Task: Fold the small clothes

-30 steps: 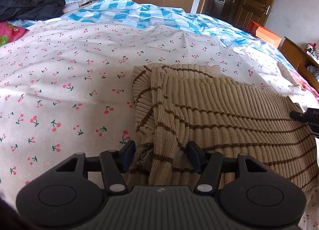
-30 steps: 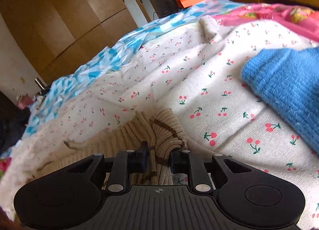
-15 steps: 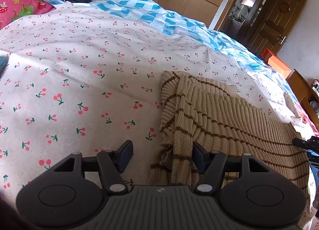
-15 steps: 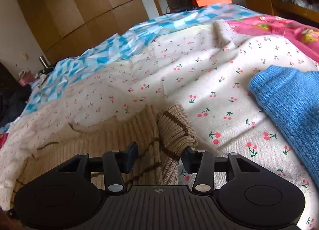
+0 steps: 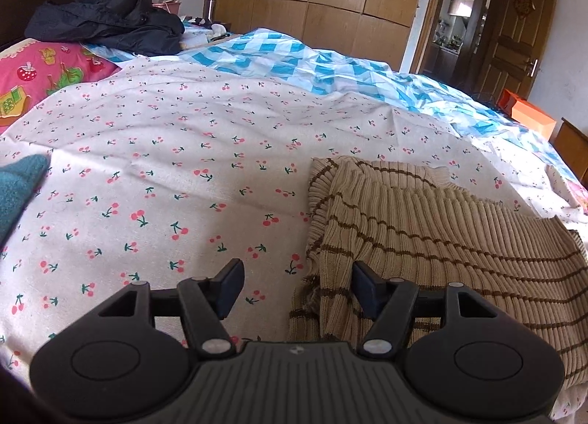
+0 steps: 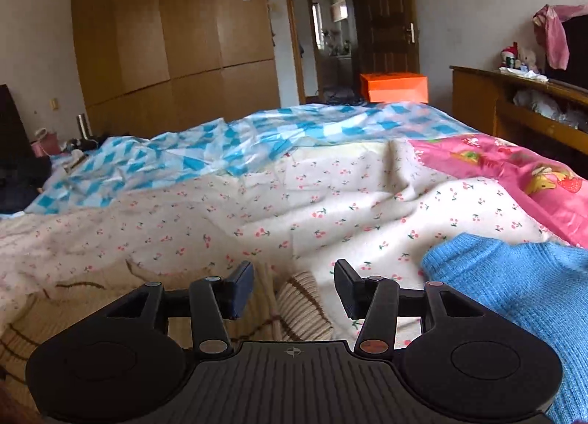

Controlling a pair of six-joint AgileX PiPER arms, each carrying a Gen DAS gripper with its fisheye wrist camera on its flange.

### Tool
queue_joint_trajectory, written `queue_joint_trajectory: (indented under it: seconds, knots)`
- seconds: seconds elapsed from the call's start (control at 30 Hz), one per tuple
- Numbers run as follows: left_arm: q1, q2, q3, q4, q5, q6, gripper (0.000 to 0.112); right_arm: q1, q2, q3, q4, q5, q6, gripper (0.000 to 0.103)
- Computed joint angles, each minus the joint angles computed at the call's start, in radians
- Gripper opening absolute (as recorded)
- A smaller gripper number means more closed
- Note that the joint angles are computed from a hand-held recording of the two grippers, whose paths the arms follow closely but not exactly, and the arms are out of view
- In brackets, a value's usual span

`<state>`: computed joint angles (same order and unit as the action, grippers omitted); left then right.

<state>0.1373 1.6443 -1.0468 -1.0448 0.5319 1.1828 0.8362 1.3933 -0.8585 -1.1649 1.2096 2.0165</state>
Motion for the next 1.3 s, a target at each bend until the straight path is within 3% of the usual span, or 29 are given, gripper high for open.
queue_joint_trajectory:
  seconds: [0.13,0.17,0.23,0.3,0.37,0.5,0.57,0.7,0.77,0.9,0.97,1.1,1.2,1.3]
  knots:
    - [-0.026,0.003,0.004,0.081,-0.046,-0.048,0.069,-0.049,0.01,0.033,-0.022,-0.176,-0.005,0.042]
    - [-0.028,0.013,-0.004,0.117,-0.041,-0.086,0.07,-0.081,0.02,0.037,0.002,-0.215,-0.019,0.041]
    - [-0.023,0.02,-0.005,0.113,-0.033,-0.088,0.07,-0.159,0.061,0.02,0.122,-0.233,-0.082,0.029]
    - [-0.023,0.023,-0.002,0.104,-0.038,-0.079,0.071,-0.23,0.026,0.097,0.15,-0.343,-0.039,0.028]
    - [-0.025,0.026,-0.003,0.101,-0.04,-0.081,0.072,-0.21,-0.003,0.117,0.134,-0.336,-0.011,0.028]
    - [-0.022,0.006,0.014,0.064,-0.05,-0.061,0.071,-0.118,0.012,0.037,0.101,-0.189,-0.06,0.031]
    - [-0.027,-0.017,0.038,0.021,-0.077,-0.019,0.071,-0.1,0.02,0.0,0.059,-0.159,-0.071,0.033]
    - [-0.049,-0.055,0.091,-0.104,-0.158,0.089,0.071,-0.173,0.081,-0.097,-0.011,-0.265,-0.163,0.034]
    - [-0.059,-0.055,0.093,-0.132,-0.175,0.106,0.071,-0.275,0.156,-0.177,0.059,-0.381,-0.309,0.034]
    - [-0.073,-0.022,0.075,-0.056,-0.167,0.015,0.071,-0.443,0.314,-0.281,0.274,-0.542,-0.552,0.029]
    - [-0.069,-0.014,0.088,-0.076,-0.163,0.037,0.071,-0.476,0.35,-0.288,0.325,-0.568,-0.619,0.028]
    - [-0.047,-0.015,0.098,-0.109,-0.134,0.067,0.071,-0.457,0.355,-0.312,0.319,-0.479,-0.624,0.024]
    - [-0.035,-0.011,0.093,-0.108,-0.111,0.055,0.071,-0.521,0.29,-0.271,0.45,-0.634,-0.719,0.029]
    - [-0.034,-0.013,0.098,-0.114,-0.107,0.062,0.071,-0.548,0.297,-0.29,0.521,-0.651,-0.845,0.029]
